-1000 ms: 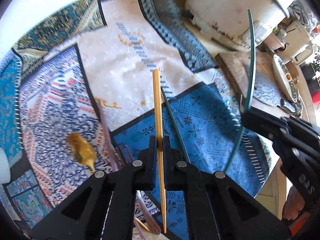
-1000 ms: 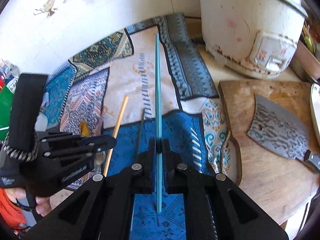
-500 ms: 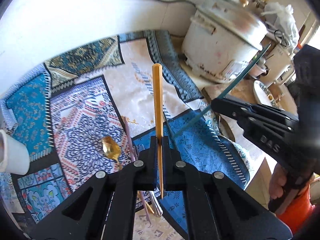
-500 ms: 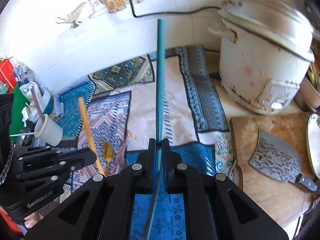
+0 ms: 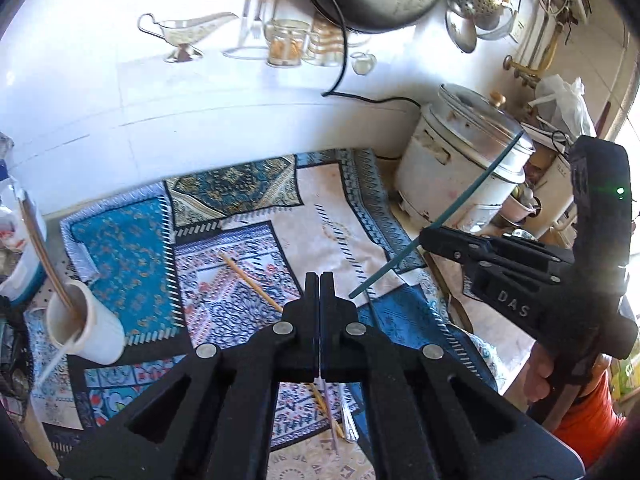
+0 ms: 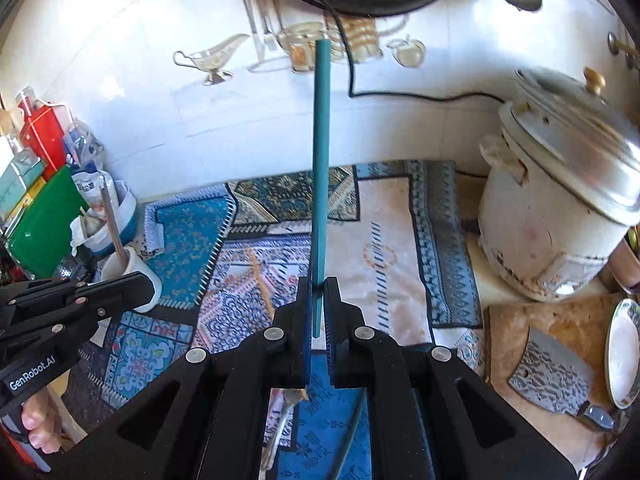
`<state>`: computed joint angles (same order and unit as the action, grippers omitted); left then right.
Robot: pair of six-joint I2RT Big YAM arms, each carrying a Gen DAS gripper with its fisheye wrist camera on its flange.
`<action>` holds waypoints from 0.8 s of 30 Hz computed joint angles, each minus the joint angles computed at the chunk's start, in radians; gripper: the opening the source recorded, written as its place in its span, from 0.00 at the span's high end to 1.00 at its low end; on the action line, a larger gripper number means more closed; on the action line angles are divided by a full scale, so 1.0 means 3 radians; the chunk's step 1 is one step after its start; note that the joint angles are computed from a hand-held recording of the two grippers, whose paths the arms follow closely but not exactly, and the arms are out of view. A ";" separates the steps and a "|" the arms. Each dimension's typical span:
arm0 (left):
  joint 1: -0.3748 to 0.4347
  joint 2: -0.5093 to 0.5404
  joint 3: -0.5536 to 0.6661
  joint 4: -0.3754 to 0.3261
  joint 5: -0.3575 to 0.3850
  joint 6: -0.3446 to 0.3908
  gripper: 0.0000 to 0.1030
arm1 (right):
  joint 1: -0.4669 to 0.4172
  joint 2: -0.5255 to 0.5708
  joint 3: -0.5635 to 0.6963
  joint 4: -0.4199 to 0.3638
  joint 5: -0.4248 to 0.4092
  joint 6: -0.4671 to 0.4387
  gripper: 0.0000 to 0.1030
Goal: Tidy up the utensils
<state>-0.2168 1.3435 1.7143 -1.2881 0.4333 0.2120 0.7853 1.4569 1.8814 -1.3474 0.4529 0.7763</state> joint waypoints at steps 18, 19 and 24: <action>0.0060 0.1104 0.0280 -0.0568 -0.0350 -0.0526 0.76 | -0.0024 -0.0201 -0.0347 -0.0142 0.0042 0.0346 0.95; 0.0048 0.1181 0.0330 -0.0598 -0.0319 -0.0596 0.76 | -0.0033 -0.0226 -0.0379 -0.0151 0.0040 0.0366 0.95; -0.0020 0.1468 0.0548 -0.0632 -0.0377 -0.0950 0.76 | -0.0093 -0.0382 -0.0580 -0.0175 0.0009 0.0473 0.95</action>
<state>-0.2227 1.7839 1.8788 -1.4778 0.3203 -0.0731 0.7574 1.3422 1.7073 -1.4000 0.4555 0.9183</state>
